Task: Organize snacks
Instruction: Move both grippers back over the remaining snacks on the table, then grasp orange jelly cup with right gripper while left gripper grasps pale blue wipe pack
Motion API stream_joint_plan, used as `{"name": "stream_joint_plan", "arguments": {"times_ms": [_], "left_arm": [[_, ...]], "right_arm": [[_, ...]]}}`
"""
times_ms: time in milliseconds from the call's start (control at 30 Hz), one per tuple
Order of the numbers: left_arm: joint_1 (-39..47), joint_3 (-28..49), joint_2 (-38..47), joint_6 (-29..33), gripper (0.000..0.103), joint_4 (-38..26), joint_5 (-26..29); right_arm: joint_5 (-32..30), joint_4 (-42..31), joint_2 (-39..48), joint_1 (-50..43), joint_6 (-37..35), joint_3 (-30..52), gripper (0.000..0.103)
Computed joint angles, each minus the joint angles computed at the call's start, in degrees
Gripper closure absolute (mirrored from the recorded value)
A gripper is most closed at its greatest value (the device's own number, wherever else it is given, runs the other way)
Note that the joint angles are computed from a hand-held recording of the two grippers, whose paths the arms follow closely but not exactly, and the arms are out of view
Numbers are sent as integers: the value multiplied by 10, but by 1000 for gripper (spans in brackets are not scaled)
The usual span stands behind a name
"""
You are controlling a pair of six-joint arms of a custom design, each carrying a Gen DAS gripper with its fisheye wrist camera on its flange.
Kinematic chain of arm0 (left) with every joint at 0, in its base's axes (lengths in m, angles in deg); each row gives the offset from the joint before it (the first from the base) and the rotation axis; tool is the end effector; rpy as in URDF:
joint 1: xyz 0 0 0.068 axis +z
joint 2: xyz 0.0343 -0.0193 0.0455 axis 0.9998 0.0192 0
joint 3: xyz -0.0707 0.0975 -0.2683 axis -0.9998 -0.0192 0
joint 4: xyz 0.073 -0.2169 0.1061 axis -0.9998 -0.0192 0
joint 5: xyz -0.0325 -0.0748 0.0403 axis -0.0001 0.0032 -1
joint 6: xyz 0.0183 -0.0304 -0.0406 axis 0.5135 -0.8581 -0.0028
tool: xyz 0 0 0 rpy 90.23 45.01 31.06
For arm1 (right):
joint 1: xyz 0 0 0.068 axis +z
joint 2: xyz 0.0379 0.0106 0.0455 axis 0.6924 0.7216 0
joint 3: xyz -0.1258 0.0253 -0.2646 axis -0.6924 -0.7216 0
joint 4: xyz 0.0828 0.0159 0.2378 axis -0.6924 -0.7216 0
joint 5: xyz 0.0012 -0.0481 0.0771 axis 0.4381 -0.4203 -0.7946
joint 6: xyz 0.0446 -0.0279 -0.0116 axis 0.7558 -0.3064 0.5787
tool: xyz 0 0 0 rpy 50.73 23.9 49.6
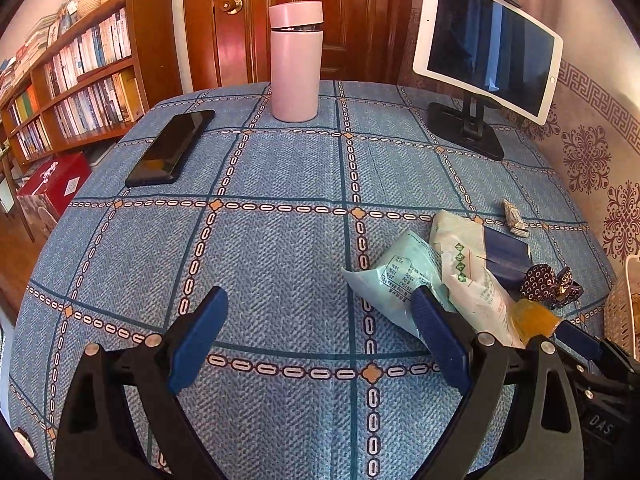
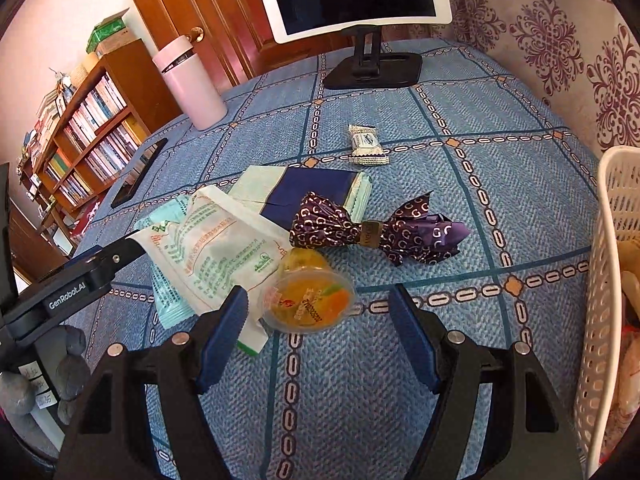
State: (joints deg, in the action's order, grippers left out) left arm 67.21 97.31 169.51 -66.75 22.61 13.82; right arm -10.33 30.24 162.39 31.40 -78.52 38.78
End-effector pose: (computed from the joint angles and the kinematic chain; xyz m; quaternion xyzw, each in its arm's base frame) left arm 0.2879 -0.1040 0.1373 -0.0491 0.9298 -0.0051 0.3646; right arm 0.2704 -0.0425 0.1389 -0.0129 0.9306 0.1842 0.3160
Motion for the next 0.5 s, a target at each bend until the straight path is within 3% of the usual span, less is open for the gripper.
{"name": "stream_joint_plan", "arguments": {"times_ms": [200,500], "left_arm": [[6,-5,3,9,9,12,9],[-6,10,11,11,9,7,-3]], "right_arm": [[34,32,-2,29,2,-10,53],[27,43,-58,-2,-20,-68,55]]}}
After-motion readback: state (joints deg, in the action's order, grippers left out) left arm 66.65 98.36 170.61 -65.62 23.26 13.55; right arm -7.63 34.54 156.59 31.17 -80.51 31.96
